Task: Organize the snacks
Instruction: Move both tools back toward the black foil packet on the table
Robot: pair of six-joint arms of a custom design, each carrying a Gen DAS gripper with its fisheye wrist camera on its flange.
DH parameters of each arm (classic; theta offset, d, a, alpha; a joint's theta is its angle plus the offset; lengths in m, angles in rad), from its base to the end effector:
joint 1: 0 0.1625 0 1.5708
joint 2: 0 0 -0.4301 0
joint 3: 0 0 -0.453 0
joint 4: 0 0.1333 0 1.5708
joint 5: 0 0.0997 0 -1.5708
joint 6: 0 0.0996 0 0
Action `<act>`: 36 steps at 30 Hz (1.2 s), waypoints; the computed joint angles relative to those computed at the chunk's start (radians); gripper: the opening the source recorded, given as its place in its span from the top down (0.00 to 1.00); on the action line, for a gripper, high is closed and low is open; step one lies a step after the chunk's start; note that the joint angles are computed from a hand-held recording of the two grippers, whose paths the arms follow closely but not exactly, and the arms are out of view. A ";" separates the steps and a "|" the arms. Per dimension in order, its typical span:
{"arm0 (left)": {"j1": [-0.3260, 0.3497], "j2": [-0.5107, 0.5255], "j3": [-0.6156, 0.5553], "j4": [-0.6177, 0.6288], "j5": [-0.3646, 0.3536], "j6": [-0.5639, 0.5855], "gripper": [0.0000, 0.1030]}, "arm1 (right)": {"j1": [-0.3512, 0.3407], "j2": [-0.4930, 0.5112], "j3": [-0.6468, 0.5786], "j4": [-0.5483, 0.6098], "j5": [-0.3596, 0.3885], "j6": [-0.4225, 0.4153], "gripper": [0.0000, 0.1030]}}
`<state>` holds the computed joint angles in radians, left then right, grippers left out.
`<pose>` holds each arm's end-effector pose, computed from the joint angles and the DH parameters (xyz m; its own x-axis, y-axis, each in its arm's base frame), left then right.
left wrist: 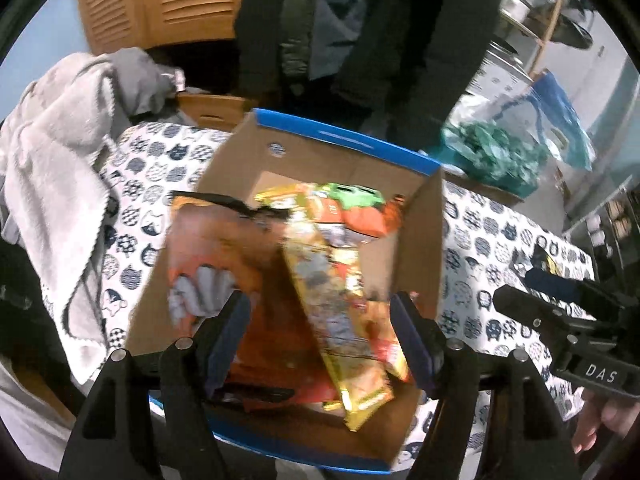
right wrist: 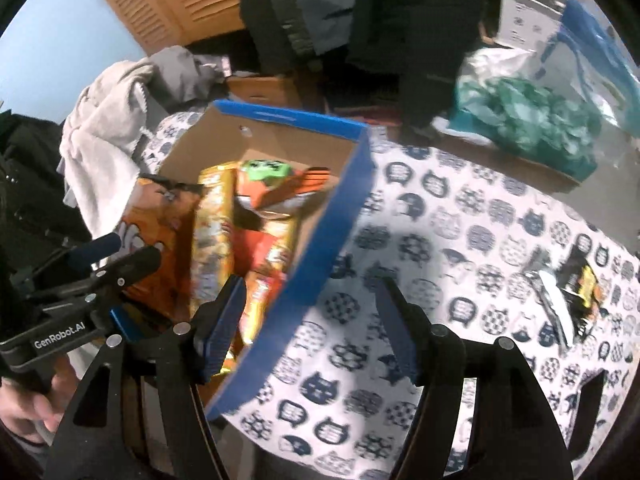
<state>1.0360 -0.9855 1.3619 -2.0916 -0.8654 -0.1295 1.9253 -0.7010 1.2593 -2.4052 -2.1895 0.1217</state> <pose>-0.2214 -0.7620 0.2938 -0.7618 0.1952 -0.6176 0.4094 0.8840 -0.2255 0.3593 -0.7531 0.1490 -0.8533 -0.0240 0.5208 -0.2321 0.9120 -0.3383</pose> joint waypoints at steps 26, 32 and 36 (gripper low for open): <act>-0.098 0.113 0.003 0.053 -0.007 0.081 0.28 | -0.112 -0.251 0.291 -0.068 -0.080 -0.019 0.32; -0.114 0.135 0.017 0.055 0.005 0.128 0.28 | -0.138 -0.293 0.334 -0.084 -0.086 -0.032 0.32; -0.120 0.159 0.001 0.091 -0.013 0.139 0.28 | -0.151 -0.313 0.331 -0.052 -0.114 -0.073 0.30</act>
<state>0.9162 -0.8266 1.3633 -2.0006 -0.8789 0.0091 1.7748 -1.0135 1.5905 -2.4570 -2.3038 0.0491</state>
